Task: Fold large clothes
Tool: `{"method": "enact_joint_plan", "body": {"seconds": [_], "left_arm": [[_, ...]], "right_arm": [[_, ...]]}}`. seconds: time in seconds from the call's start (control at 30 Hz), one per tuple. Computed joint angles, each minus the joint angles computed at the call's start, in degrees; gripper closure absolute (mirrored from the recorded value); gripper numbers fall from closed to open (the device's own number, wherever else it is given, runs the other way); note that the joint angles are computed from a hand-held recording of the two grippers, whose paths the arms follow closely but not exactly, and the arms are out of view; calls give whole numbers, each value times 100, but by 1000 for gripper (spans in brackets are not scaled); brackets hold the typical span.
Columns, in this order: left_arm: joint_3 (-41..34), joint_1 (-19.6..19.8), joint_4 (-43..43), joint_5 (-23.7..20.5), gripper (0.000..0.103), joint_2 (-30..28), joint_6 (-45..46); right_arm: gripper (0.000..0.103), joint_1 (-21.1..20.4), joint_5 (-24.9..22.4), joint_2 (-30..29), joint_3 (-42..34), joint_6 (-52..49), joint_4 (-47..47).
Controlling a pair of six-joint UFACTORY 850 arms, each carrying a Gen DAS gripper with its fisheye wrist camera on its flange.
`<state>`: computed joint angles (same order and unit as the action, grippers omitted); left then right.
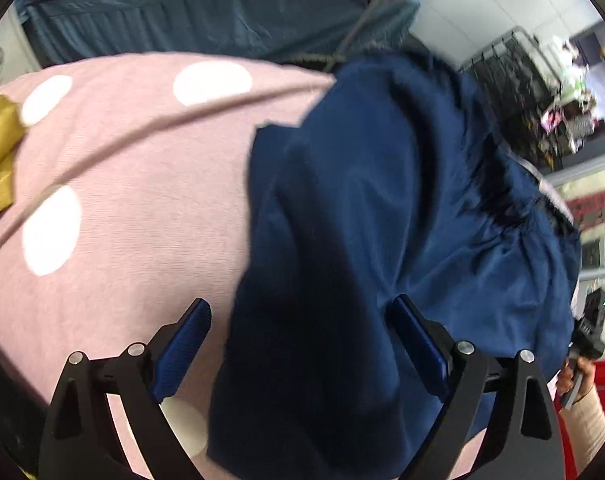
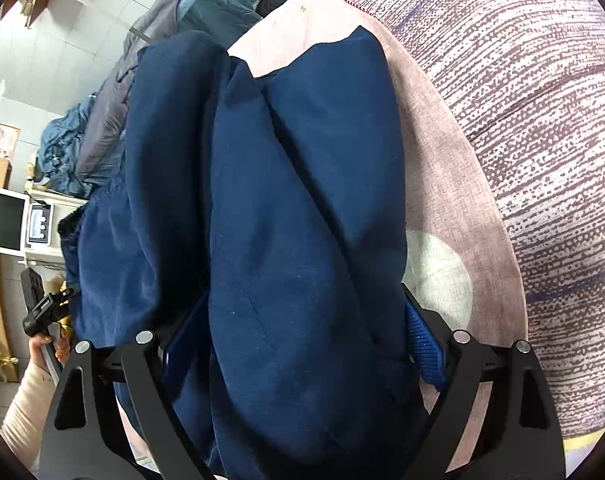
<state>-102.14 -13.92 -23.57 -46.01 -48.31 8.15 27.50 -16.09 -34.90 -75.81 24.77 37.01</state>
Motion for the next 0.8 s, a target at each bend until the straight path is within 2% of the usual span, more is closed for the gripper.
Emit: {"method": "enact_joint_plan", "body": {"seconds": [0.07, 0.23, 0.37, 0.43, 0.53, 0.6, 0.63, 0.7, 0.73, 0.8], "left_arm": [[-236, -29, -44, -195, 6, -243, 142], [-708, 132, -893, -715, 5, -775, 42], [-630, 67, -838, -458, 5, -724, 110], [-576, 70, -929, -412, 9, -693, 142], [-448, 54, -1029, -307, 19, -595, 193], [-299, 23, -1025, -158, 28, -467, 225], [-237, 6, -1021, -97, 33, -410, 237], [-127, -24, -1018, -22, 44, -300, 253], [-48, -36, -1033, 30, 51, -212, 282], [160, -85, -1047, 128, 68, 12, 362]], "right_arm": [[16, 23, -45, -51, -85, 400, -388], [16, 113, -395, -250, -453, 1611, -1800], [18, 219, -748, -474, -836, 2413, -2730], [20, 257, -832, -550, -961, 2665, -2985], [29, 329, -953, -614, -1119, 2957, -3323], [43, 404, -1096, -664, -1283, 3183, -3594], [47, 436, -1181, -683, -1366, 3262, -3722], [58, 491, -1374, -756, -1560, 3382, -3912], [60, 520, -1517, -801, -1691, 3423, -4010], [71, 594, -1709, -835, -1850, 3561, -4200]]}}
